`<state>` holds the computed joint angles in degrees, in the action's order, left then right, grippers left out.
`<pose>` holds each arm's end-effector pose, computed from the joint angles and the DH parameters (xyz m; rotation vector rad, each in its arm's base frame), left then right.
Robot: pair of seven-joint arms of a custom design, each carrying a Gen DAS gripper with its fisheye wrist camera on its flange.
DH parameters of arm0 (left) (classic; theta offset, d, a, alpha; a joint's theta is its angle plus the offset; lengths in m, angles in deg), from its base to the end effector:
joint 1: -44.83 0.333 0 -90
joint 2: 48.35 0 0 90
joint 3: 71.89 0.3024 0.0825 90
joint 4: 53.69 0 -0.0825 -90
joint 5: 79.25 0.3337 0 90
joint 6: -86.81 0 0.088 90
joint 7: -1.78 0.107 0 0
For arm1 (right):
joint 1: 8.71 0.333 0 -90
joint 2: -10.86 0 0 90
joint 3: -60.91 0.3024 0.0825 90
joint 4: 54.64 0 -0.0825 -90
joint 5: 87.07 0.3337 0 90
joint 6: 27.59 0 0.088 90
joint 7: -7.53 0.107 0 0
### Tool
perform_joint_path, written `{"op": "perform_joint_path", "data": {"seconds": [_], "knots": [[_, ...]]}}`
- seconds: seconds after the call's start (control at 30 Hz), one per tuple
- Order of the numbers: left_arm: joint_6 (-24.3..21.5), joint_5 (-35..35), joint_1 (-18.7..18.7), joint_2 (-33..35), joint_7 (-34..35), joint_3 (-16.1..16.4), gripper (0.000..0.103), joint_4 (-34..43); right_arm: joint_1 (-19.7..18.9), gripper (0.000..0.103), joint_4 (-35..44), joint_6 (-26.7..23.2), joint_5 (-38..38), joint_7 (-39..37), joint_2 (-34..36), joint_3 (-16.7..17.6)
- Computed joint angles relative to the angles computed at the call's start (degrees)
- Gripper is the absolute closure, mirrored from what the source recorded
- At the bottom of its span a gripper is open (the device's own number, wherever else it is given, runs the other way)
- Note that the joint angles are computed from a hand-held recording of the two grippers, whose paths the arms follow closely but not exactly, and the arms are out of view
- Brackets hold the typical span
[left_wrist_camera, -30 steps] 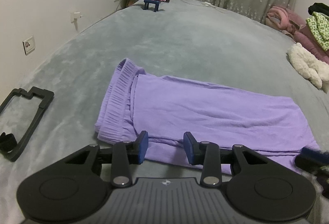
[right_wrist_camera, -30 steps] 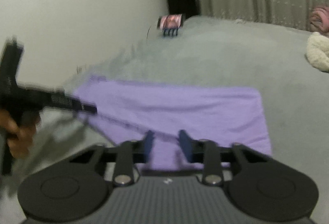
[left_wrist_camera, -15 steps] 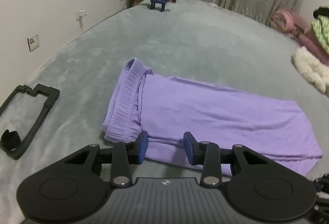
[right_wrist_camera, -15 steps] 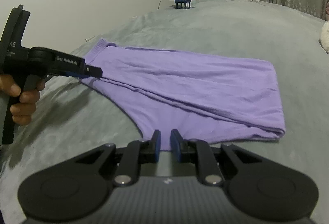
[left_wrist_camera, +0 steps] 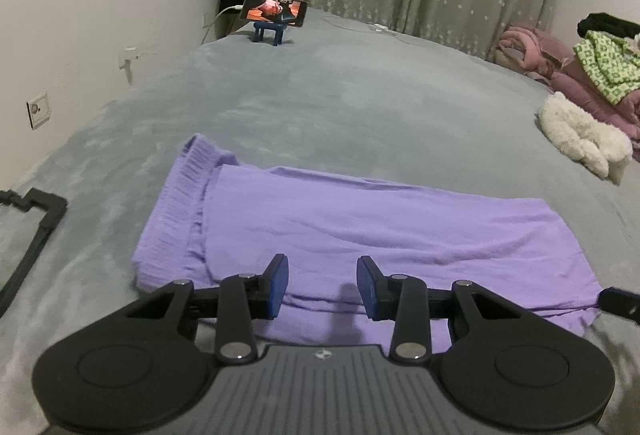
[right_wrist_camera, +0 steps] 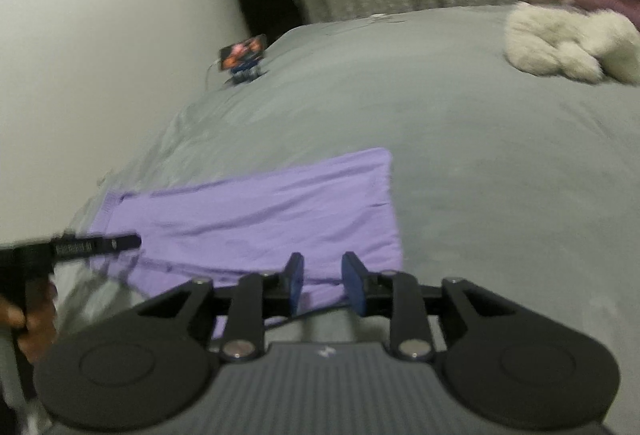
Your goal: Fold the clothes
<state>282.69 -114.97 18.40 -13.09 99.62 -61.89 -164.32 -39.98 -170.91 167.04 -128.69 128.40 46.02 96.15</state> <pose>0.6094 -0.1269 0.3002 -1.8810 1.5750 -0.8832 0.5931 0.0676 0.3283 -1.6462 1.5243 -0.3661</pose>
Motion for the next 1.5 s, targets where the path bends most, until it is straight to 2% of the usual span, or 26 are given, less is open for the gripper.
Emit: {"op": "perform_joint_path", "data": {"seconds": [0.1,0.2,0.23,0.27,0.33,0.4,0.53,0.7,0.83,0.9,0.97,1.0,1.03,1.13,1.2,1.37,1.5], "knots": [[-1.7,-0.9,-3.7,1.9,-0.2,4.2,0.067,1.4,1.6,0.073,0.2,0.4,2.4,2.1,-0.2,-2.5],[-3.0,-1.1,-9.4,3.3,-0.8,10.3,0.066,1.7,2.5,0.067,0.8,0.0,4.0,3.7,0.0,-4.1],[-3.1,-1.0,-10.4,3.4,-1.3,11.4,0.066,1.6,3.9,0.067,0.8,0.2,4.7,3.8,-0.5,-5.7],[-3.0,-0.7,-10.6,3.2,-1.7,11.5,0.066,1.3,5.3,0.064,0.9,0.4,5.1,3.7,-0.8,-7.3],[-2.3,0.3,-9.4,2.4,-2.0,10.0,0.066,0.7,5.9,0.061,1.1,0.5,5.1,3.8,-0.9,-8.0],[-1.1,0.9,-8.5,1.9,-1.5,8.8,0.066,0.2,4.7,0.06,1.3,0.4,4.7,4.2,-0.3,-6.7],[1.1,-0.3,-9.2,2.5,0.7,8.5,0.066,0.7,4.0,0.06,1.8,0.9,5.2,5.7,0.7,-6.2],[-1.6,-3.2,-12.0,4.9,3.7,11.3,0.065,3.2,-4.6,0.06,3.5,-2.3,3.9,6.7,6.4,3.4],[-2.4,-2.3,-13.7,5.6,2.1,13.4,0.063,3.4,-7.7,0.058,3.6,-2.1,5.4,5.2,9.2,7.1],[-2.1,-1.3,-12.1,4.5,1.5,11.6,0.063,2.8,-9.8,0.058,3.8,-2.6,5.2,4.5,11.3,9.9],[-0.9,0.1,-8.8,3.2,1.4,7.7,0.062,2.1,-11.3,0.058,4.1,-3.5,5.3,3.3,13.1,12.1],[-0.7,0.2,-8.2,3.0,1.6,6.9,0.062,2.0,-10.7,0.059,3.9,-3.2,5.9,2.8,12.6,11.6],[-1.0,-0.1,-8.8,3.2,1.8,7.6,0.062,2.2,-10.0,0.059,3.8,-3.0,6.5,2.5,12.1,10.9],[-3.2,-1.4,-14.1,5.5,1.2,13.8,0.061,3.2,-9.6,0.06,3.6,-2.7,7.0,1.9,11.8,10.8],[-4.0,-0.9,-15.9,6.0,0.1,16.1,0.061,3.3,-9.9,0.061,3.3,-2.6,6.9,1.6,11.9,11.3],[-4.7,1.8,-17.0,6.0,-3.0,17.7,0.061,2.8,-12.4,0.061,3.0,-2.5,6.0,1.6,14.4,14.6],[-4.6,3.2,-16.8,6.0,-4.2,17.7,0.061,2.6,-13.3,0.061,2.6,-2.4,6.4,2.1,15.3,15.5]]}}
